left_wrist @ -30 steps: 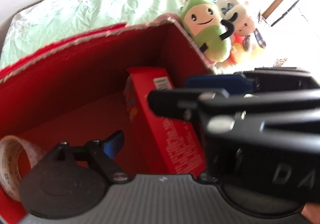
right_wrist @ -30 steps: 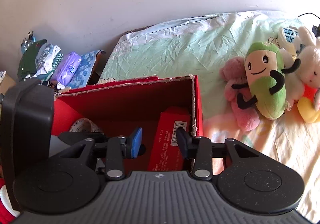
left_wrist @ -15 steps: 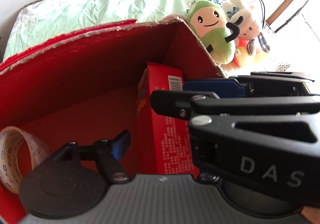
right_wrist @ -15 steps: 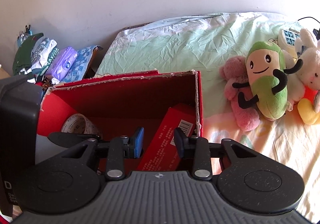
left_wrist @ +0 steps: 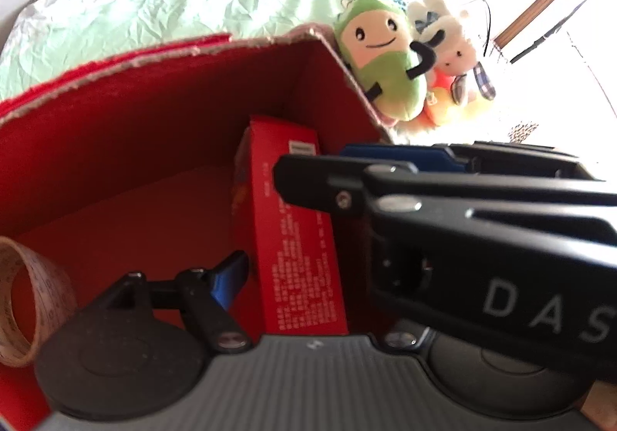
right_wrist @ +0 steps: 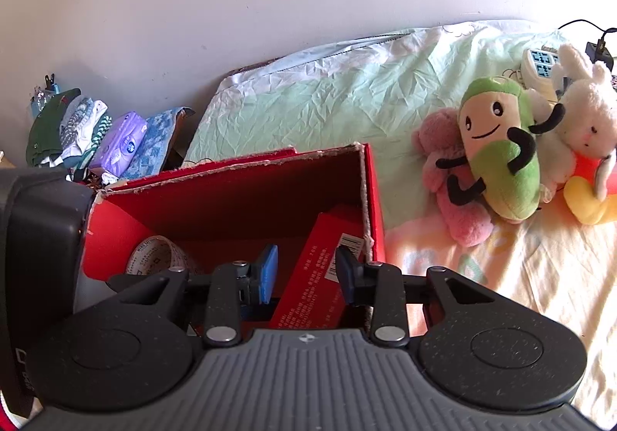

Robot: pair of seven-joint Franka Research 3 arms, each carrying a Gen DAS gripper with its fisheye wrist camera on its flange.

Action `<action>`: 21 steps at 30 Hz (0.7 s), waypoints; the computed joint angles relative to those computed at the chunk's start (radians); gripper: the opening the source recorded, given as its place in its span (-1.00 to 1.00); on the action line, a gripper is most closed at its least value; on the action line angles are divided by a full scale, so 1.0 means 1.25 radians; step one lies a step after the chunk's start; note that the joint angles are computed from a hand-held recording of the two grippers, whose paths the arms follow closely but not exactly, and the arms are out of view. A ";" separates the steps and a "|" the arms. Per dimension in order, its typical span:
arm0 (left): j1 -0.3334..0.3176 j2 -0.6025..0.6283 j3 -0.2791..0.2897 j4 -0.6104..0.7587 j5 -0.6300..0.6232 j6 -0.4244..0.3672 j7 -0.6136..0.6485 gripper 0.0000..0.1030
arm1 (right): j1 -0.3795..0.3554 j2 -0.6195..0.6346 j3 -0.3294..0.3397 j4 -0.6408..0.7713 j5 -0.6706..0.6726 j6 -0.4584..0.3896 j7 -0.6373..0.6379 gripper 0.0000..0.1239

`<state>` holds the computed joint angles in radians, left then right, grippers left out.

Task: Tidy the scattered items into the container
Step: 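Lower the red product box upright into the container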

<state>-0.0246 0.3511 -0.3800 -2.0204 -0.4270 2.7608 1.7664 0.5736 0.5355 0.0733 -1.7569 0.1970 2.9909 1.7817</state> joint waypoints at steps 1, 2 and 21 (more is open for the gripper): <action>-0.011 -0.004 0.010 -0.003 0.017 0.003 -0.014 0.48 | -0.002 0.000 0.002 -0.003 0.000 0.007 -0.004 -0.43; -0.023 -0.009 0.021 -0.010 0.040 0.013 -0.031 0.48 | 0.002 -0.001 -0.001 -0.006 -0.002 0.012 -0.004 -0.43; 0.107 -0.069 -0.105 -0.090 -0.237 -0.008 0.185 0.47 | -0.001 0.004 0.003 -0.002 -0.011 0.016 0.013 -0.44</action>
